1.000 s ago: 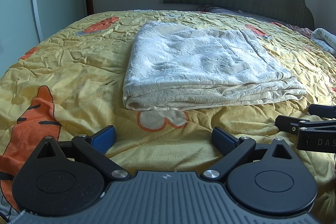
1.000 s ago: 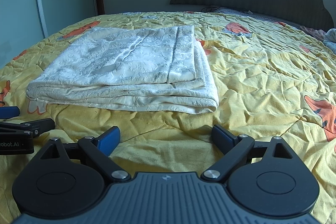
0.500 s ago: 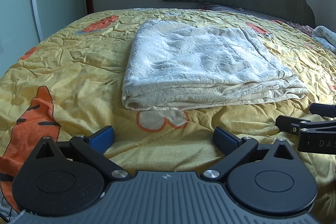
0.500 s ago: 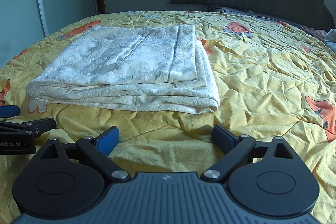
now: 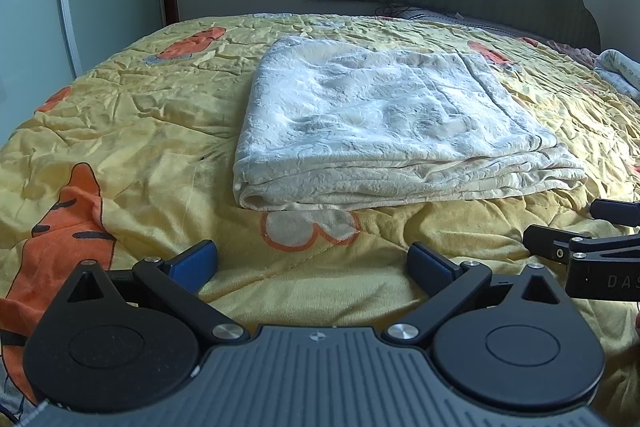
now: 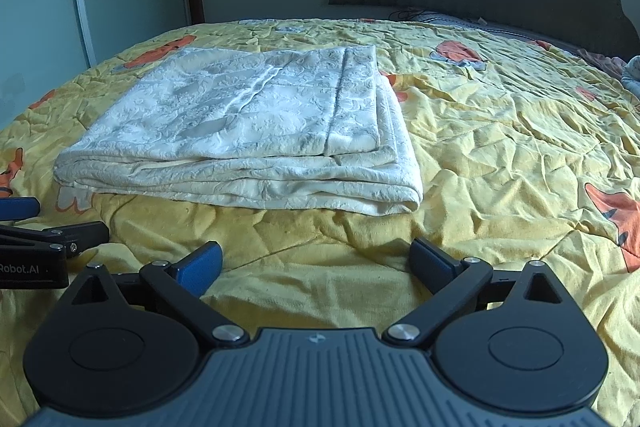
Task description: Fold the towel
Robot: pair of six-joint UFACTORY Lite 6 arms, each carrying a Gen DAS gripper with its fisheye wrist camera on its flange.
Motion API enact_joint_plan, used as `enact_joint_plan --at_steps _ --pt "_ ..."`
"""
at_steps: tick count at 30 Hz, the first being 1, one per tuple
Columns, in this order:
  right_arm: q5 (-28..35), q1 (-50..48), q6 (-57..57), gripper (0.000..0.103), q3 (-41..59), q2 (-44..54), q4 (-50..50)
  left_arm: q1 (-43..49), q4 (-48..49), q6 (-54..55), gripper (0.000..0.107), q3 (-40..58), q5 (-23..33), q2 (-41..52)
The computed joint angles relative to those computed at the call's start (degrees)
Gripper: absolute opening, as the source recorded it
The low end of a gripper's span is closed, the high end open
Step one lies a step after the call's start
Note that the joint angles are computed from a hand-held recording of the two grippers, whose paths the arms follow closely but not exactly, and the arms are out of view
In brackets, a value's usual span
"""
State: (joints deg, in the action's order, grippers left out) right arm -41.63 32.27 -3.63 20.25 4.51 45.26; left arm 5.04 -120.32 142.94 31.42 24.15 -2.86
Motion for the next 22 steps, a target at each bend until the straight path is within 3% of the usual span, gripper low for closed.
enact_joint_plan --at_steps 9,12,17,22 --pt "0.01 0.04 -0.05 0.101 -0.05 -0.06 0.05 -0.68 5.21 -6.18 0.102 1.38 -2.06 -0.07" --pt "0.00 -0.01 0.00 0.101 -0.08 -0.08 -0.07 0.94 7.01 -7.37 0.102 0.71 0.05 -0.37" --pt "0.00 -0.03 0.04 0.101 -0.07 -0.05 -0.12 -0.78 -0.41 -1.27 0.103 -0.60 -2.33 -1.48" --pt "-0.01 0.05 0.02 0.101 -0.01 -0.01 0.00 -0.45 -0.96 -0.19 0.103 -0.63 -2.02 -1.24"
